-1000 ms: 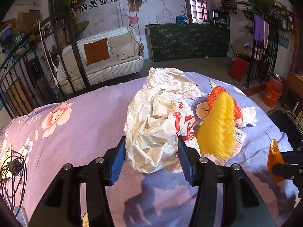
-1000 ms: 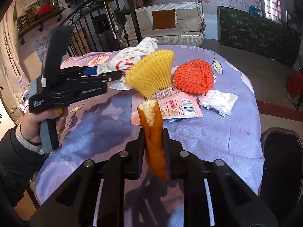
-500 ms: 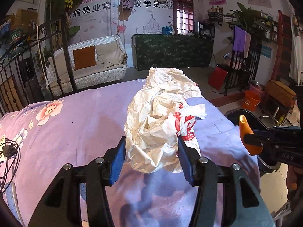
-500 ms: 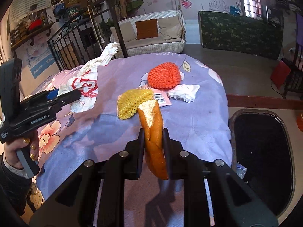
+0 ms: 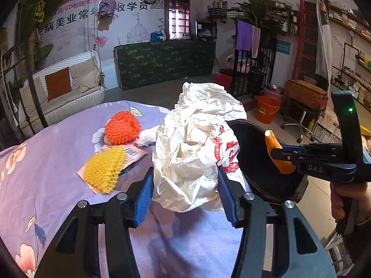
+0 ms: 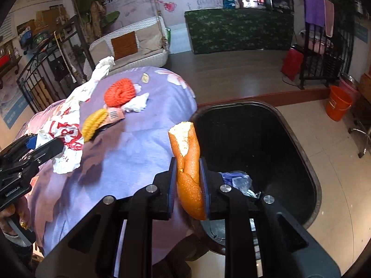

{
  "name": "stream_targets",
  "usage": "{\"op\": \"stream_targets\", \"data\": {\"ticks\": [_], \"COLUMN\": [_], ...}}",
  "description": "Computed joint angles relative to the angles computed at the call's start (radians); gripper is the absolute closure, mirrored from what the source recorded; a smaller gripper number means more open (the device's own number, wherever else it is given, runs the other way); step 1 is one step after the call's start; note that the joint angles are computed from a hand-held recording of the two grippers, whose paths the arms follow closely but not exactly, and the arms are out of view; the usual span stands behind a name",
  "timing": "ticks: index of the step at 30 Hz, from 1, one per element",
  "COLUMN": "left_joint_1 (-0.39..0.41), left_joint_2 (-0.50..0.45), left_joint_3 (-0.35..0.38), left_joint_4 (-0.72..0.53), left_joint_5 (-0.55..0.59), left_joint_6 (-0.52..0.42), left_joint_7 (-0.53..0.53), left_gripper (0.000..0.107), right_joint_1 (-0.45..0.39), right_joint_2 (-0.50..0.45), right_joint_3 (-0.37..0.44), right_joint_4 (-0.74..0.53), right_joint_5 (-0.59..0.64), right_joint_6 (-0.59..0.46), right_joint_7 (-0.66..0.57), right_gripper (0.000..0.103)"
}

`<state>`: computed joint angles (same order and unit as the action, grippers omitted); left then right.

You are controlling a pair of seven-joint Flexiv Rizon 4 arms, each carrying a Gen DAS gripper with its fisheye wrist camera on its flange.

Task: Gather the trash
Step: 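Drop the bread crust into the bin with the right tool while the left tool carries the bag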

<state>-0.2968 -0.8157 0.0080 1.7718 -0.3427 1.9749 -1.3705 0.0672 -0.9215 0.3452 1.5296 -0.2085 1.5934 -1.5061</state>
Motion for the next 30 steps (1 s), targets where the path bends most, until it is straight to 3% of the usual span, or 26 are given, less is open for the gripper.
{"op": "stream_targets", "data": {"ticks": [9, 17, 19, 21, 23, 30], "left_joint_1": [-0.023, -0.03, -0.033, -0.037, -0.036, -0.061], "left_joint_2": [-0.063, -0.096, -0.104, -0.111, -0.118, -0.142], "left_joint_3": [-0.018, -0.019, -0.02, -0.017, -0.018, 0.016], "left_joint_4": [-0.119, -0.198, -0.22, -0.237, -0.253, -0.311], "left_joint_5": [0.027, 0.062, 0.067, 0.073, 0.083, 0.107], "left_joint_6": [-0.112, -0.204, -0.228, -0.245, -0.264, -0.324], "left_joint_7": [0.033, 0.035, 0.03, 0.024, 0.022, 0.001], "left_gripper": [0.054, 0.054, 0.054, 0.054, 0.054, 0.054], "right_joint_1": [0.065, 0.083, 0.09, 0.096, 0.102, 0.083], "right_joint_2": [-0.037, -0.077, -0.08, -0.078, -0.074, -0.057], "right_joint_3": [-0.151, -0.204, -0.217, -0.229, -0.241, -0.231], "right_joint_4": [-0.075, -0.15, -0.154, -0.145, -0.126, -0.078], "right_joint_5": [0.027, 0.031, 0.032, 0.036, 0.036, 0.038], "right_joint_6": [-0.104, -0.227, -0.236, -0.221, -0.189, -0.115], "right_joint_7": [0.106, 0.152, 0.159, 0.168, 0.175, 0.175], "right_gripper": [0.083, 0.082, 0.076, 0.057, 0.05, 0.05]}}
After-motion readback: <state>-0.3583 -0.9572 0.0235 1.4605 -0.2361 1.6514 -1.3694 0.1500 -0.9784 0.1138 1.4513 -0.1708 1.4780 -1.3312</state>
